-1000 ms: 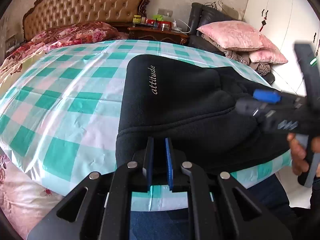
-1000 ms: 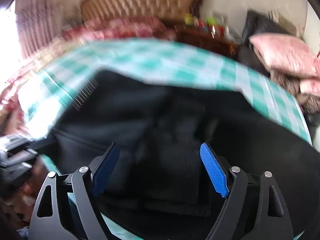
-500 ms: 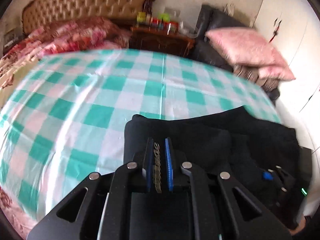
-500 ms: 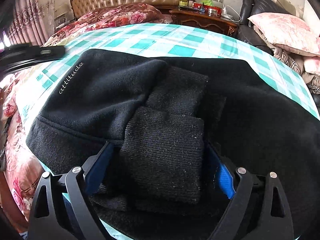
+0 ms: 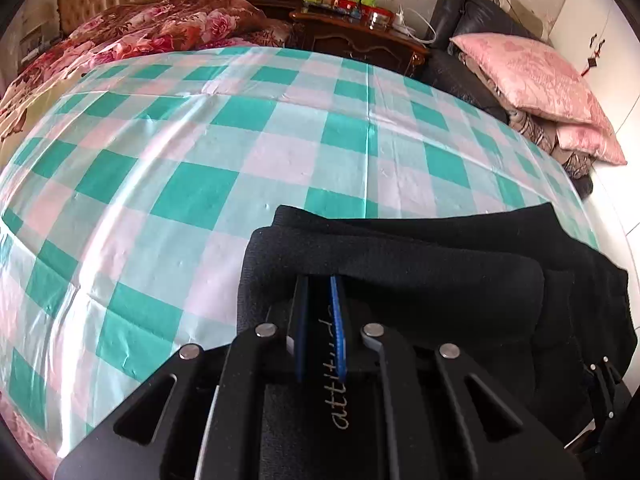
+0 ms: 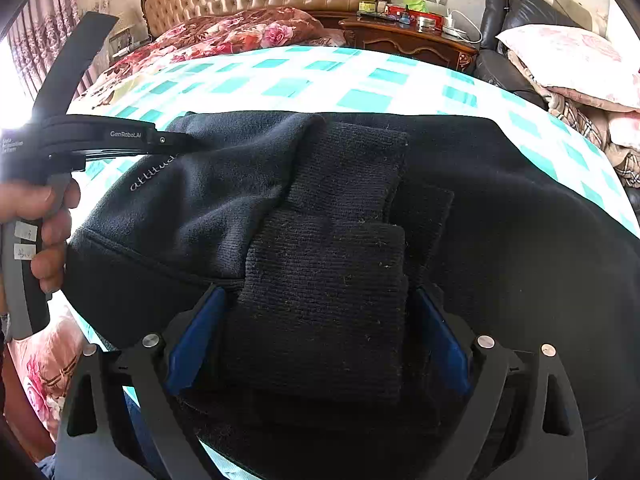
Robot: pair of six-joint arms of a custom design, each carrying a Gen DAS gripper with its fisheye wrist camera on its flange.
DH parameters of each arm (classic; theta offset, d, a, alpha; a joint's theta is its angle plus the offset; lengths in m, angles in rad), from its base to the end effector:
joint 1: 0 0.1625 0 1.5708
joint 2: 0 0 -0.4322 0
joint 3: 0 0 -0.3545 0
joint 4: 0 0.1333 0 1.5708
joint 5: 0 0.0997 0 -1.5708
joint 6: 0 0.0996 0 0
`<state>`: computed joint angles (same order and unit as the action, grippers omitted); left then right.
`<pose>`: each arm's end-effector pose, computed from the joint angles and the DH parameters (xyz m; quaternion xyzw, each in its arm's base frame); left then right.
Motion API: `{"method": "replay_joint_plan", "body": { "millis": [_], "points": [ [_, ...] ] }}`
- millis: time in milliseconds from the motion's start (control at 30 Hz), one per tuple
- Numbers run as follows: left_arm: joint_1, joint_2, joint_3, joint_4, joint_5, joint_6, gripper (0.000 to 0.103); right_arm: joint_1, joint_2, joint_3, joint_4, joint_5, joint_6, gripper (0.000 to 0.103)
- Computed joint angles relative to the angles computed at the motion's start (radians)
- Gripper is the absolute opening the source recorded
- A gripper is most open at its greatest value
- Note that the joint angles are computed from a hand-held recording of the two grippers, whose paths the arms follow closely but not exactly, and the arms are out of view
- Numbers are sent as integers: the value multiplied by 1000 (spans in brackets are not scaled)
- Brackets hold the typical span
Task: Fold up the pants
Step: 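Open the left tool and release the cuffs onto the folded pants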
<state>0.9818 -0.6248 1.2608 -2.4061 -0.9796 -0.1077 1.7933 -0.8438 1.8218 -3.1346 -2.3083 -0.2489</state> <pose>-0.2596 -0.7284 0.1434 0.1987 0.9314 -0.1884 0.2400 0.1991 -0.5795 0.1851 0.1074 -0.8927 0.2647 0.3486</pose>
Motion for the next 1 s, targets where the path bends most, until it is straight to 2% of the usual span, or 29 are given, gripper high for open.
{"method": "replay_joint_plan", "body": {
  "millis": [67,133,267,367,467,600,700,733,800,833,867,900,933,1000],
  "points": [
    [-25,-35,64,-68,44,-18,12,0,-1,0,4,1,2,89],
    [-54,-99,186,-209,35,8,14,-1,-3,0,6,4,1,89],
    [-95,-193,376,-333,90,20,14,-1,-3,-1,7,5,1,89],
    [-79,-218,425,-277,82,-17,14,-1,-2,2,-3,8,1,89],
    [-68,-209,460,-362,79,54,15,2,1,-2,1,1,5,89],
    [-75,-199,455,-361,97,62,17,4,2,-3,-5,0,8,91],
    [-71,-199,467,-395,89,76,17,24,14,-12,-29,-42,-31,91],
    [-68,-202,469,-400,77,73,19,35,18,-17,-41,-62,-49,91],
    [-54,-210,473,-415,11,68,36,63,39,-38,-102,-118,-99,92],
    [-50,-214,475,-417,-22,74,53,75,51,-51,-158,-130,-137,92],
    [-53,-213,475,-416,-32,87,65,78,64,-56,-226,-127,-185,92],
    [-66,-206,477,-413,-16,112,70,90,77,-75,-281,-129,-247,92],
    [-75,-199,478,-414,3,127,76,92,87,-92,-294,-134,-274,92],
    [-86,-190,482,-429,33,127,77,87,84,-143,-211,-105,-259,92]
  ]
}}
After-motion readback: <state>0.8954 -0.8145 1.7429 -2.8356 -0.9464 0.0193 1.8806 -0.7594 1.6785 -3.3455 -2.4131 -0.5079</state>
